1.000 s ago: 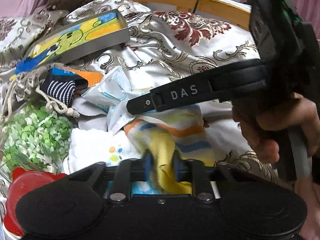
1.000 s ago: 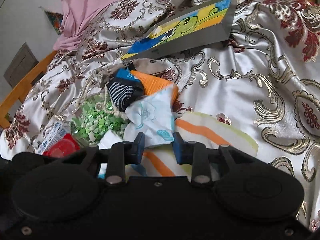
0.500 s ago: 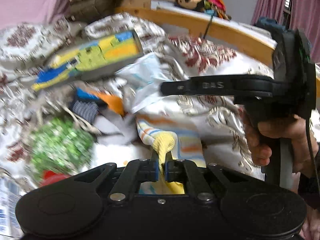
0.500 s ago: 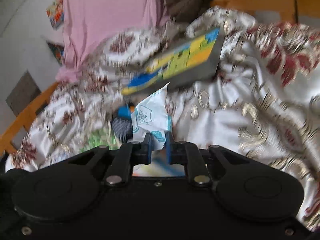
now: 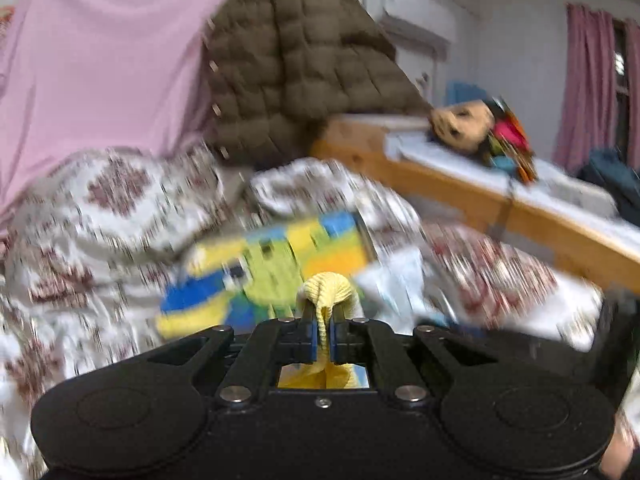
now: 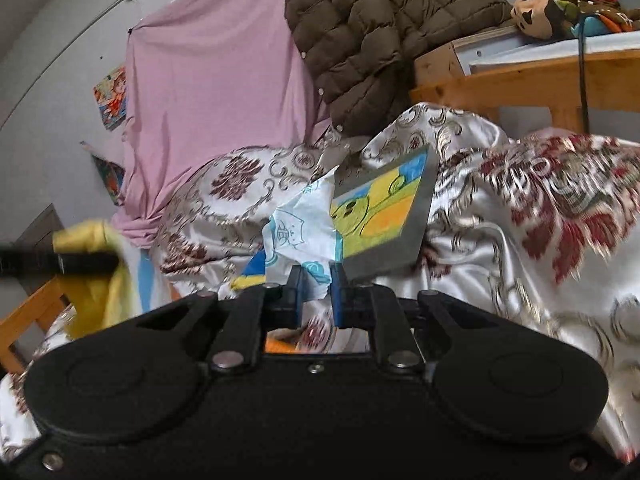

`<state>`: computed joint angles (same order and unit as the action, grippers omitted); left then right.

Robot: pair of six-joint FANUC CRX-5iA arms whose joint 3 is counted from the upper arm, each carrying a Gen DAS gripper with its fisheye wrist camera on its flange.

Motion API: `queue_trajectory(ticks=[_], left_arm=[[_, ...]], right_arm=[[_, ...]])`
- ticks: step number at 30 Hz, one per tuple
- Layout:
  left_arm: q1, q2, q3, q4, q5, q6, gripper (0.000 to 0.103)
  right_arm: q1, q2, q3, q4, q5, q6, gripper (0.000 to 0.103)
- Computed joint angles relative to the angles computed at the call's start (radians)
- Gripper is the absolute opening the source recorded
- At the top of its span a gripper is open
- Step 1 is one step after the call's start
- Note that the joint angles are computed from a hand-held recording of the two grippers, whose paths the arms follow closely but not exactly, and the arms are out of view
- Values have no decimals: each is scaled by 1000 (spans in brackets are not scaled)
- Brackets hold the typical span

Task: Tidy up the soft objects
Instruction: 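Carry the yellow sock with the left gripper into the frog-picture tray and release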

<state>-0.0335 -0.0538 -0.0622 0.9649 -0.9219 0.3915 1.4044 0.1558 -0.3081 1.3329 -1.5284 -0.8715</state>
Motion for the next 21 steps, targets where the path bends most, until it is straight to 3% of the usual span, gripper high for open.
queue_trajectory(ticks=[5, 9, 13, 21], left_arm=[[-125, 145, 139, 24, 224, 94, 5], [-190, 268, 254, -10, 313, 204, 5], [-230, 373, 347, -121, 343, 320, 5], [-260, 448, 360, -275, 330, 394, 5]], right_arm=[[-107, 2, -5, 37, 53, 20, 8], [-188, 1, -24, 60, 111, -11, 8], [-234, 5, -35, 50, 138, -37, 8], [-291, 45, -12, 0, 161, 10, 9]])
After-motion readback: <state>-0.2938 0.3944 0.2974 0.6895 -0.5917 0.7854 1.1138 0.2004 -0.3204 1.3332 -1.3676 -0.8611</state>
